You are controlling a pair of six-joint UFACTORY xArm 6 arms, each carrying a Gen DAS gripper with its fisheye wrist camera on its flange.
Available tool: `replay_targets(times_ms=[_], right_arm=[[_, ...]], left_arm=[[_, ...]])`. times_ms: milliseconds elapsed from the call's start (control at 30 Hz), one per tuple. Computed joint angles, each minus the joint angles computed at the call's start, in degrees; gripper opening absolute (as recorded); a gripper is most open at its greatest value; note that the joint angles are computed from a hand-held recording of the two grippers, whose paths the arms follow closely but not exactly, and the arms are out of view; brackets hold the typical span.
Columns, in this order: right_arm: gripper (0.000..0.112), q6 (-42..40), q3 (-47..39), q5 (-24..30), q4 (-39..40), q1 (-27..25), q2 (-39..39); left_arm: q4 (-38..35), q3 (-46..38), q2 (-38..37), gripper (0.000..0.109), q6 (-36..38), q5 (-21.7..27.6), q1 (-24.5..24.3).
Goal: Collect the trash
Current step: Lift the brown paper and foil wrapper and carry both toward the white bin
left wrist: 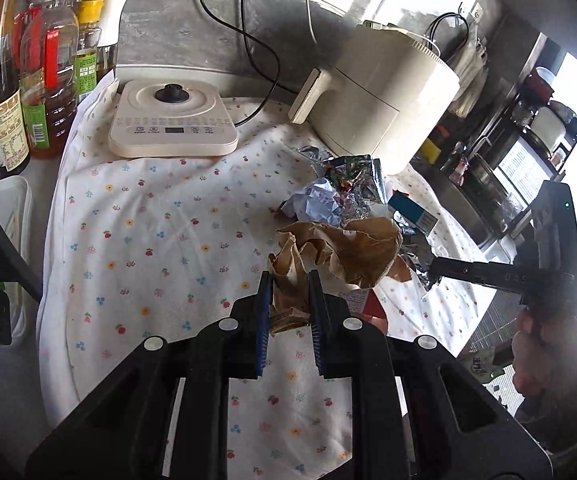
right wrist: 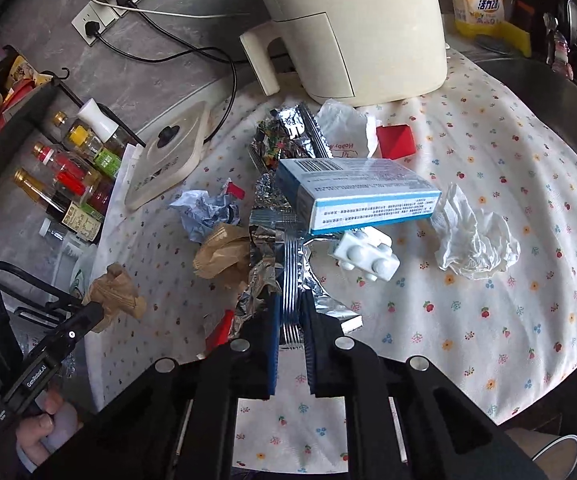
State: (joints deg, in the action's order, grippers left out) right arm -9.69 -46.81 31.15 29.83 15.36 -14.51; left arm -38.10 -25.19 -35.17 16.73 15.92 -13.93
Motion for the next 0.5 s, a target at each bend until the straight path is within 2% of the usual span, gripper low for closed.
replay_targets(times_ms=[267,500], right_arm=[[0.010,-3.1,-1.3,0.6,2.3,0.0,-3.4],[0.010,-6.4,2.3,2.2,4.0,-2.4,-11.2]], left_arm=[[3.6,0.7,-2.1,0.018,-4.9,-1.7,-1.5],[16.3,1.5,-4.1,0.018,-17.3,-3.5,-4.1]])
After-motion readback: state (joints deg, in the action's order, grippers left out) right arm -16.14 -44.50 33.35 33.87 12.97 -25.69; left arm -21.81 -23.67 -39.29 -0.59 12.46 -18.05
